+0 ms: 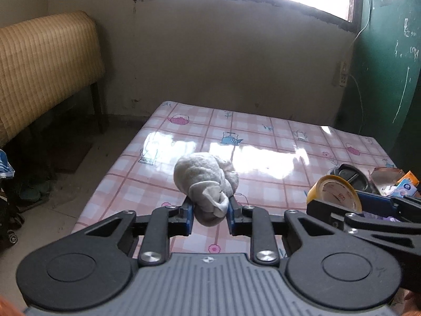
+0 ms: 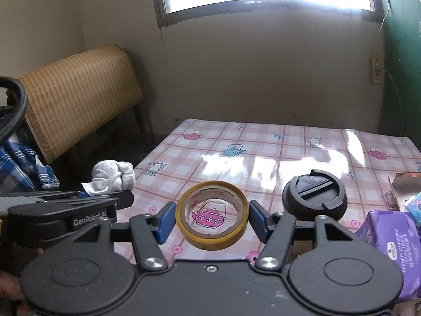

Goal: Organize soft objects
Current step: 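Lift and carry cloth ball and tape roll with both tools toward the box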

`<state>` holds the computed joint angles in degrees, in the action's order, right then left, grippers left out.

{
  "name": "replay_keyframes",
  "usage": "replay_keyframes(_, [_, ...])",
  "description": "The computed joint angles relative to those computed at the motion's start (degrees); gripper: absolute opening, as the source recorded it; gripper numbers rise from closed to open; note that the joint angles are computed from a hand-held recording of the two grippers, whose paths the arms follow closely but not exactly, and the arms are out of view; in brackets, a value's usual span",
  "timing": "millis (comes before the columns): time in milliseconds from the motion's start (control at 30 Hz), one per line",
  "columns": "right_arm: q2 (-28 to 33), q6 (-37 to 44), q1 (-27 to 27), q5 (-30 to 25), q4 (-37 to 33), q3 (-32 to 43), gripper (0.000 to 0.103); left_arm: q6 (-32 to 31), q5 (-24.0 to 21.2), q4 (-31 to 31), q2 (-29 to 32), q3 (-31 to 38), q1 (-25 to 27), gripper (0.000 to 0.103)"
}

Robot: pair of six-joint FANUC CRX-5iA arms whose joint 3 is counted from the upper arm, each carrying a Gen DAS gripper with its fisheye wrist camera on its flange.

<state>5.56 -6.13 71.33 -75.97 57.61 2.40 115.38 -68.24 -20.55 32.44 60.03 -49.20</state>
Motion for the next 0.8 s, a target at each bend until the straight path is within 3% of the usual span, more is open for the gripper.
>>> replay_keyframes(500, [-1.81,1.71,0.55,-4.03,0.31,0.99,0.071,-1.73,-2.89,0.34,3.61,7.14,-1.32,0.026])
replay_keyframes(800, [-2.09,3.94,-0.56,-5.2,0.26,2.74,0.071,-4.57,-8.53,0.95,11.13,21.09,-1.99,0.026])
